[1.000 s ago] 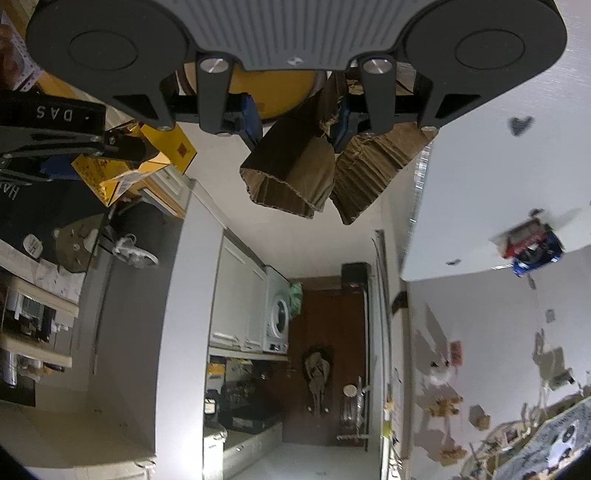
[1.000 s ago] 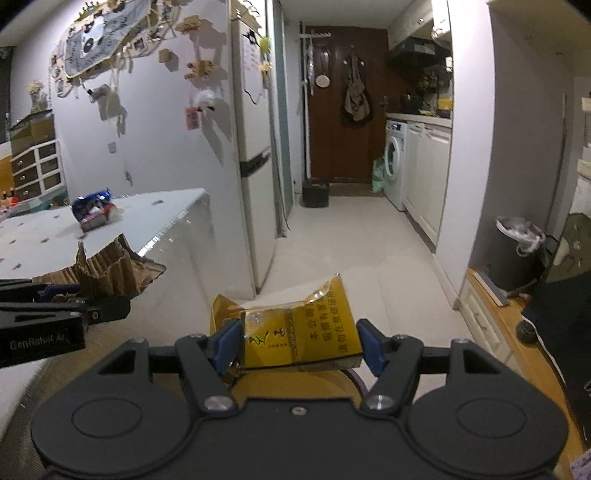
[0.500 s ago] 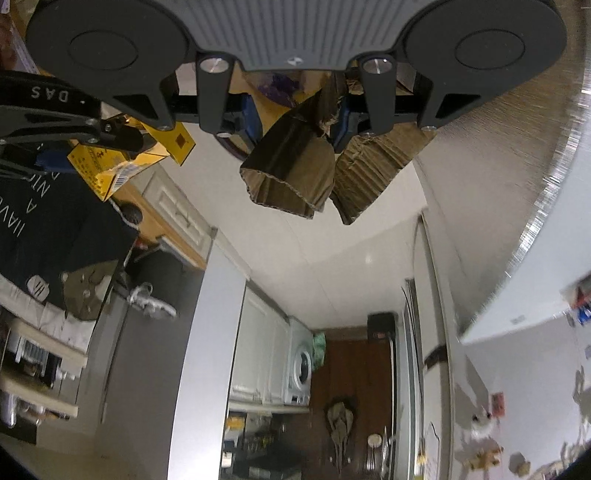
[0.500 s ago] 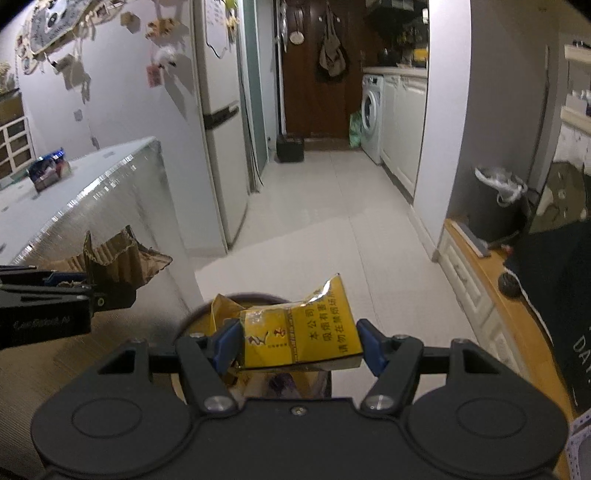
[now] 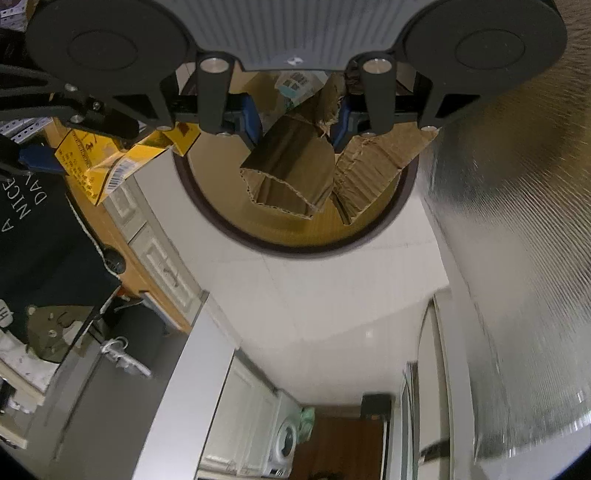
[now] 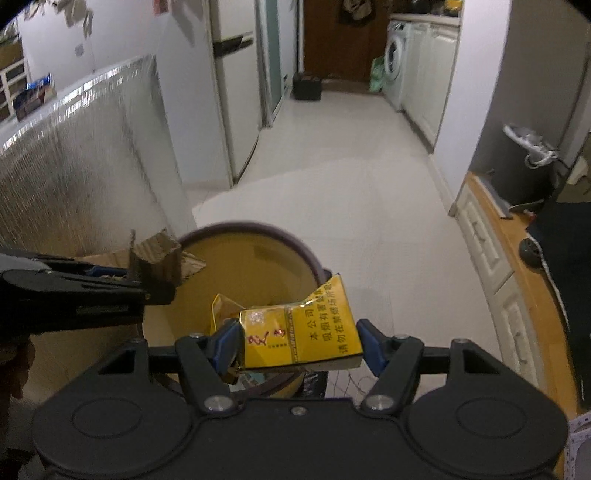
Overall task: Collect trash
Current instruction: 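Open the left gripper to drop the cardboard while the right gripper releases the yellow pack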
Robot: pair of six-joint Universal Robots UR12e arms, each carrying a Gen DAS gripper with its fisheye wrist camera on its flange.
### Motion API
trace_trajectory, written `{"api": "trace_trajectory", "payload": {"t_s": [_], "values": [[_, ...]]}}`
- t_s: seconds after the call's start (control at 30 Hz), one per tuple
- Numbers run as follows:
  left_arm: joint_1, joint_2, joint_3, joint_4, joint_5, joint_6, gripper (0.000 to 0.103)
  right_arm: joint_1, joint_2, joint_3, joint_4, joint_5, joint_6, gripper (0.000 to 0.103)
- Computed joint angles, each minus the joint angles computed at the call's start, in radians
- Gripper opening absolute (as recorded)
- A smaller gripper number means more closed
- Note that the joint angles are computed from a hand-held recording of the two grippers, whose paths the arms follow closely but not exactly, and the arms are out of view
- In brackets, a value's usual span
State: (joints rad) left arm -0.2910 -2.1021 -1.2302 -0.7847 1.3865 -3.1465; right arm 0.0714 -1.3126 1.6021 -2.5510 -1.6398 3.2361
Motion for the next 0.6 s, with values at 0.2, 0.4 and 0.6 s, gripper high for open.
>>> {"api": "trace_trajectory", "payload": {"t_s": [0.2, 0.4, 0.6], "values": [[0.014, -0.050, 0.059, -0.054, -0.036, -0.029, 0.044, -0.007, 0.055, -0.065, 0.095, 0.052, -0.071, 0.069], [0.017, -0.085, 0.102, -0.059, -0.055, -0.045, 0.075, -0.005, 0.101, -0.124, 0.165, 0.093, -0.125, 0.069], [0.015, -0.089, 0.106, -0.074, -0.031, -0.023, 0.089, -0.005, 0.136, -0.166, 0.223, 0.123, -0.147, 0.069]]}}
